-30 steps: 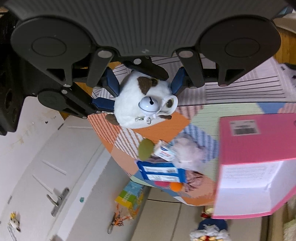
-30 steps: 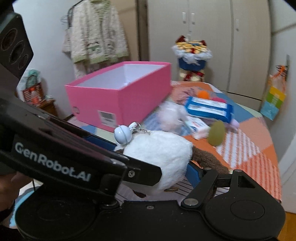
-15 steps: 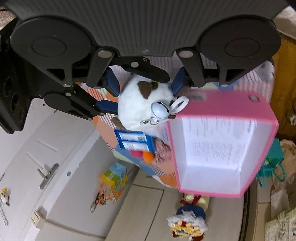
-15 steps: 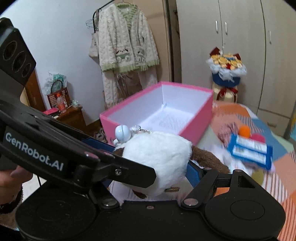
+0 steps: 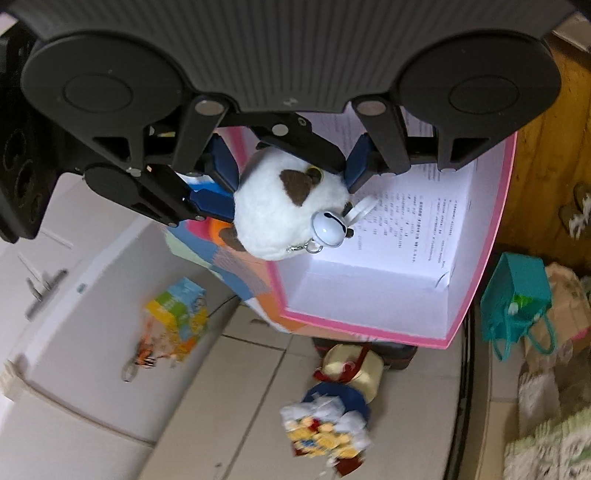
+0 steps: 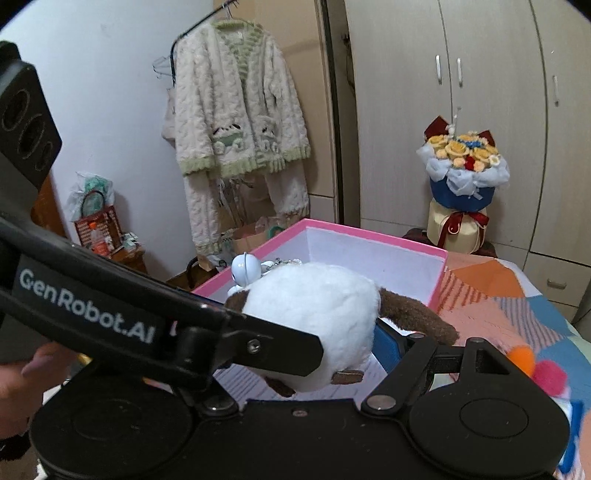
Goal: Organize soft objects
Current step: 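Carry the plush cat with the left gripper into the pink box and release, then withdraw the left tool and move it toward the white mesh bath puff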
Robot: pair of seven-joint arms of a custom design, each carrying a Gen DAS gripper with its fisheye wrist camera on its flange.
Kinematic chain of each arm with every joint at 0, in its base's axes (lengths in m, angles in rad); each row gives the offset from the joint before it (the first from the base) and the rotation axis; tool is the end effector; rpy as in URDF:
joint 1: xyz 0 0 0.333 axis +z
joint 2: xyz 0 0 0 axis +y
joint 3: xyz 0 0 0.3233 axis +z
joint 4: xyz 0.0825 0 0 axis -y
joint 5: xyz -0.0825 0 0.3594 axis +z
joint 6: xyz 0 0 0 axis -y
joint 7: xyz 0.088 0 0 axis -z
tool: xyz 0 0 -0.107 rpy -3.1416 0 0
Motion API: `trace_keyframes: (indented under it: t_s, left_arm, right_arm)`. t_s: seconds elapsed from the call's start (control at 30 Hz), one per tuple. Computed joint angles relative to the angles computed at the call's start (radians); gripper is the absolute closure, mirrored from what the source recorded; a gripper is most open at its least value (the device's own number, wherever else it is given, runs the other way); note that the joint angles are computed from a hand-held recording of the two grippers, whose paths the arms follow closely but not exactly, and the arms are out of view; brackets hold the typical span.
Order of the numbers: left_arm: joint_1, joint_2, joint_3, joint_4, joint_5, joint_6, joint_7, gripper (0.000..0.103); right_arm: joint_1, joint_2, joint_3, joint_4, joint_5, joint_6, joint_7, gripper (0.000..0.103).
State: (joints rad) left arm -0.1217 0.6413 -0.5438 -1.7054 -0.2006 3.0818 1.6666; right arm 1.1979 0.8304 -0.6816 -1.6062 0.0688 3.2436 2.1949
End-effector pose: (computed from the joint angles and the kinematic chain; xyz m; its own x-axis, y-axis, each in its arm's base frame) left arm 0.6114 -0.3587 0.3727 -0.4453 -0.8073 0.3873 -0.7519 0.1023 -0.6513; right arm 0.5592 0.4716 0.3524 0.2947 -0.9510 -0.0933 -0.5262 -0.0800 -0.8466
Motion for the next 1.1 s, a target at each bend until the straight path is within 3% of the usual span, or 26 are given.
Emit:
trace_keyframes:
  t_s: [0.17, 0.3, 0.43, 0.57, 0.77, 0.9, 1.1]
  left_arm:
    - [-0.021, 0.131, 0.027, 0.208, -0.024, -0.149, -0.011, 0.043]
    - [-0.05, 0.188, 0.056, 0.303, -0.054, -0.208, -0.002, 0.043]
    - [-0.101, 0.236, 0.117, 0.392, -0.062, -0.244, -0.048, 0.043]
    - [-0.108, 0.277, 0.128, 0.451, -0.086, -0.261, -0.081, 0.043]
    - [-0.095, 0.28, 0.102, 0.447, -0.102, -0.235, -0.056, 0.043]
    - [-0.106, 0.224, 0.119, 0.359, -0.072, -0.15, -0.032, 0.041]
    - [-0.11, 0.112, 0.15, 0.174, -0.008, -0.022, -0.038, 0.037]
  right_arm:
    - [-0.192, 0.038, 0.169, 0.188, -0.091, -0.158, -0.063, 0.021]
    - [-0.299, 0.057, 0.278, 0.295, -0.153, -0.272, -0.124, 0.021]
    - [-0.326, 0.115, 0.286, 0.411, -0.209, -0.371, -0.1, 0.021]
    - [-0.353, 0.159, 0.31, 0.507, -0.26, -0.458, -0.086, 0.022]
    - [-0.326, 0.143, 0.288, 0.498, -0.373, -0.508, -0.008, 0.021]
    - [-0.308, 0.094, 0.285, 0.424, -0.439, -0.484, 0.069, 0.021]
    - [-0.276, -0.012, 0.268, 0.228, -0.523, -0.335, 0.263, 0.021]
